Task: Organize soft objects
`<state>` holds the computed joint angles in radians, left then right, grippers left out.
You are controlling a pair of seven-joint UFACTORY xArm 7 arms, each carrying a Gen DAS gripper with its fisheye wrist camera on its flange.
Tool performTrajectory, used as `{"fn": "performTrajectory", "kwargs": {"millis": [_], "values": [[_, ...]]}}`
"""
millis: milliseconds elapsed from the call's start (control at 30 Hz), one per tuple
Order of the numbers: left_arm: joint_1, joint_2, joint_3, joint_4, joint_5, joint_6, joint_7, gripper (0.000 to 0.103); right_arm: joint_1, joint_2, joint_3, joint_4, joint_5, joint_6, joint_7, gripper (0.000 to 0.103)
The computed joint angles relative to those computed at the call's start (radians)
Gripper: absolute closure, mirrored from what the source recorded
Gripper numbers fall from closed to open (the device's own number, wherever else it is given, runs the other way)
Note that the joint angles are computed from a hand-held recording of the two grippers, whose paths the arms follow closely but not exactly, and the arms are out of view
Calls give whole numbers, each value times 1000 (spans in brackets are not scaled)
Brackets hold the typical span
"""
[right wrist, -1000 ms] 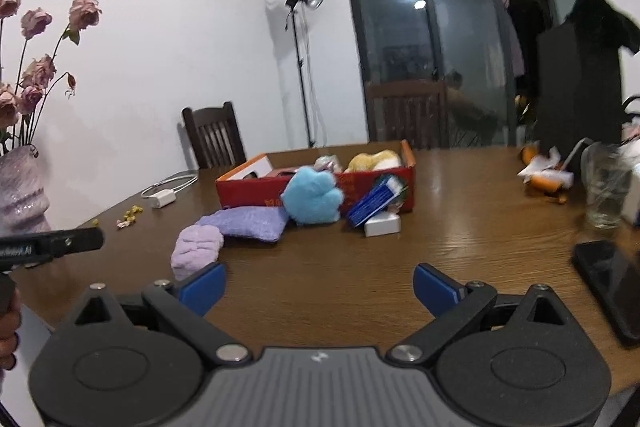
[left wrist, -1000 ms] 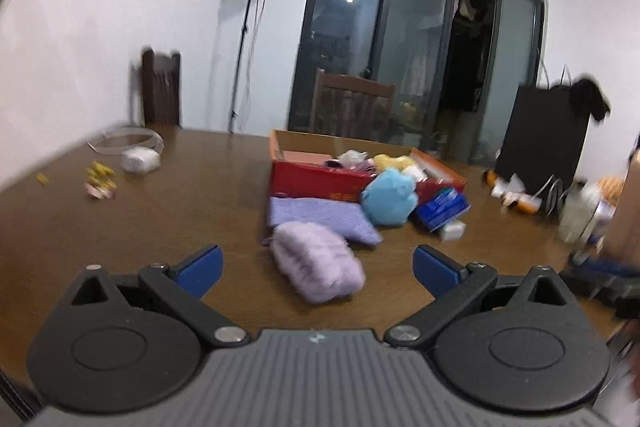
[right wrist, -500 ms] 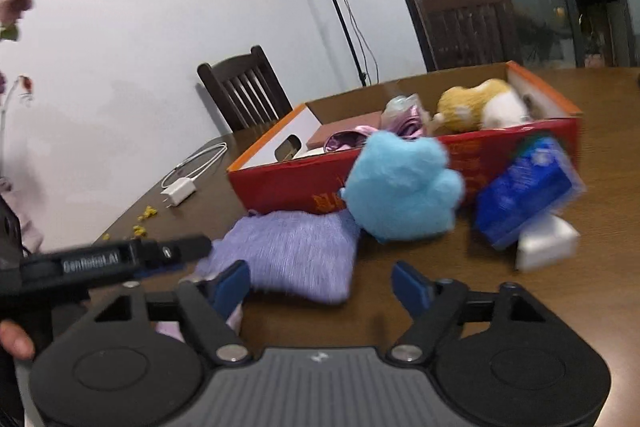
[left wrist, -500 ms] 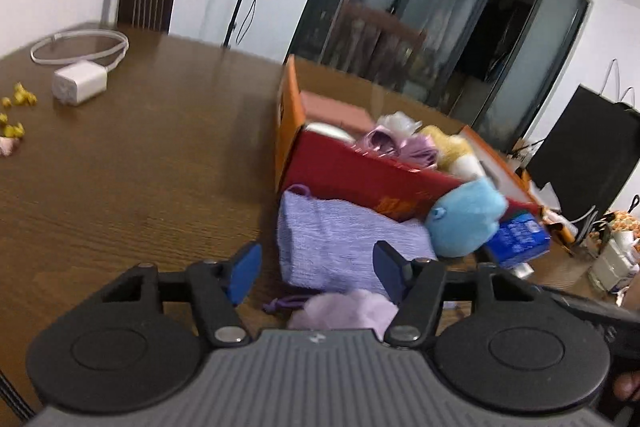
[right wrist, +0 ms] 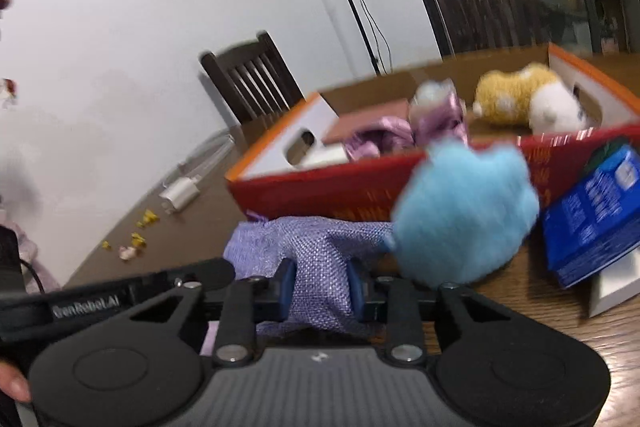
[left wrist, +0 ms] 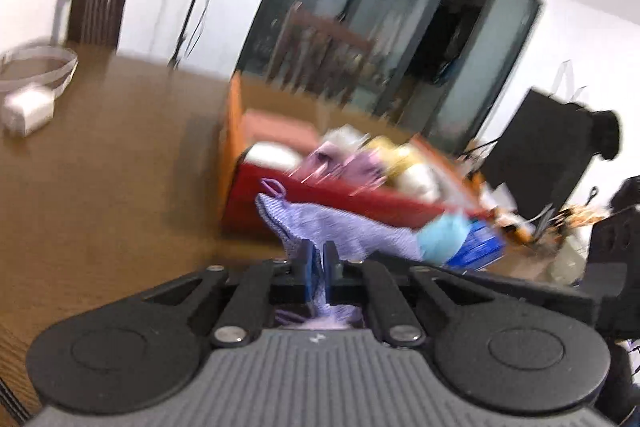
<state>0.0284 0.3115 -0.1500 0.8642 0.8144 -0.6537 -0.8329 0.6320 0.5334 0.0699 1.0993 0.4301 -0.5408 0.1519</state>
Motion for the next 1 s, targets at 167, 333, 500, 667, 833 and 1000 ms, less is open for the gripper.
{"fn": "performTrajectory", "kwargs": {"millis": [167, 333, 500, 667, 833, 1000], "values": [[-58, -196, 20, -193, -65, -129, 79, 97, 41, -172, 39, -213, 68, -198, -49, 76], [-154, -312, 24, -403, -136, -195, 132, 95, 7, -363, 144, -505, 96, -300, 38, 76], [-292, -341, -30, -590, -432, -225, 316, 58, 34, -439, 216, -706, 197, -305, 85, 76], [-421, -290, -88, -636, -774, -229, 487, 23, 101, -395, 254, -749, 338, -355, 43, 70], [-409, -270, -46, -606, -634, -210, 380, 24, 121, -390, 255, -777, 360, -392, 74, 55], [-403, -236, -47, -583, -595, -187, 328, 30, 109, -395, 252, -810, 318, -442, 171, 40]]}}
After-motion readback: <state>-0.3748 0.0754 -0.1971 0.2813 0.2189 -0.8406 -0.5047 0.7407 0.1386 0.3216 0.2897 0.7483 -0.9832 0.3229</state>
